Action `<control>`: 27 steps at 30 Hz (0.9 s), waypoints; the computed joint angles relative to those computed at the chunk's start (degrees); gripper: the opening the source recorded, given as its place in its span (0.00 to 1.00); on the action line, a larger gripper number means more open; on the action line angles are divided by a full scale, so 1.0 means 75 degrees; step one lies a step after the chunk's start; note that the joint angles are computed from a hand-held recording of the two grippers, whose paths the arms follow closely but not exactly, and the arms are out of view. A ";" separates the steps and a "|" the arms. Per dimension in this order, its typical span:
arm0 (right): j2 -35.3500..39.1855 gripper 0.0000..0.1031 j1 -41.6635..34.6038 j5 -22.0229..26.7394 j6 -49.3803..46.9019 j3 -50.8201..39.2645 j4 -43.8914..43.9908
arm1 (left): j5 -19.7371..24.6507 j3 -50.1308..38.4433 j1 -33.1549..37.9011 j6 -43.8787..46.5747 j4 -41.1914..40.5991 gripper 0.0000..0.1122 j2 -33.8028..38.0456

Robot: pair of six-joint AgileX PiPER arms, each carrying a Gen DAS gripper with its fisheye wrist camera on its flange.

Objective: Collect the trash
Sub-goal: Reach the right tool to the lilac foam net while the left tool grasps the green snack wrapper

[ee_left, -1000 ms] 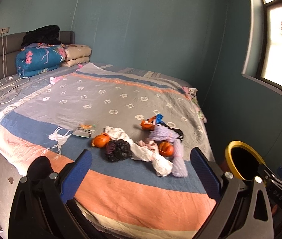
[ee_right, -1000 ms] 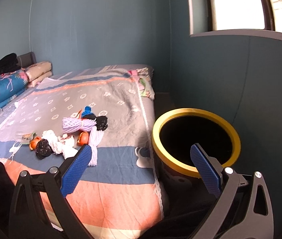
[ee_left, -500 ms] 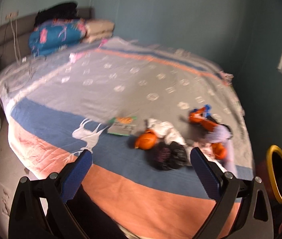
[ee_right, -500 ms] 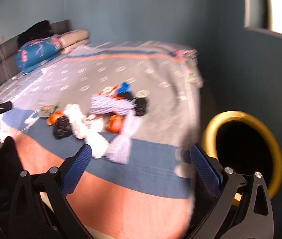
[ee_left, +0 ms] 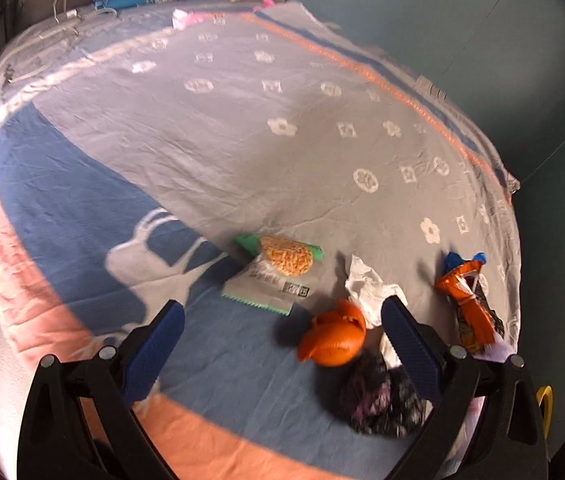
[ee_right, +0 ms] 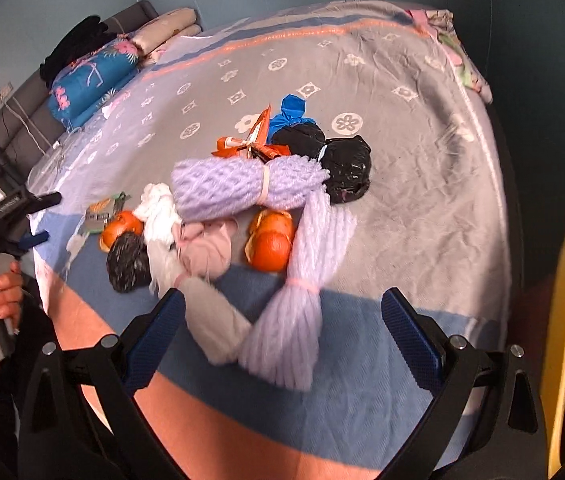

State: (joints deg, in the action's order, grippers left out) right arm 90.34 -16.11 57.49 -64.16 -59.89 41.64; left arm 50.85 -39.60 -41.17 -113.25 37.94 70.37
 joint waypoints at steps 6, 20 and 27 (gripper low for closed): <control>0.0566 0.84 -0.0255 0.0216 -0.0392 -0.0043 0.0312 | -0.1194 0.0166 0.0778 0.0011 0.0311 0.84 0.0918; 0.1243 0.68 0.0420 -0.0491 0.0316 -0.0287 -0.0329 | -0.1894 -0.0196 0.1140 0.0986 0.0587 0.75 0.1956; 0.1396 0.59 0.0750 -0.0821 0.0548 -0.0316 -0.0481 | -0.2848 0.0088 0.2087 0.1608 -0.0278 0.71 0.2100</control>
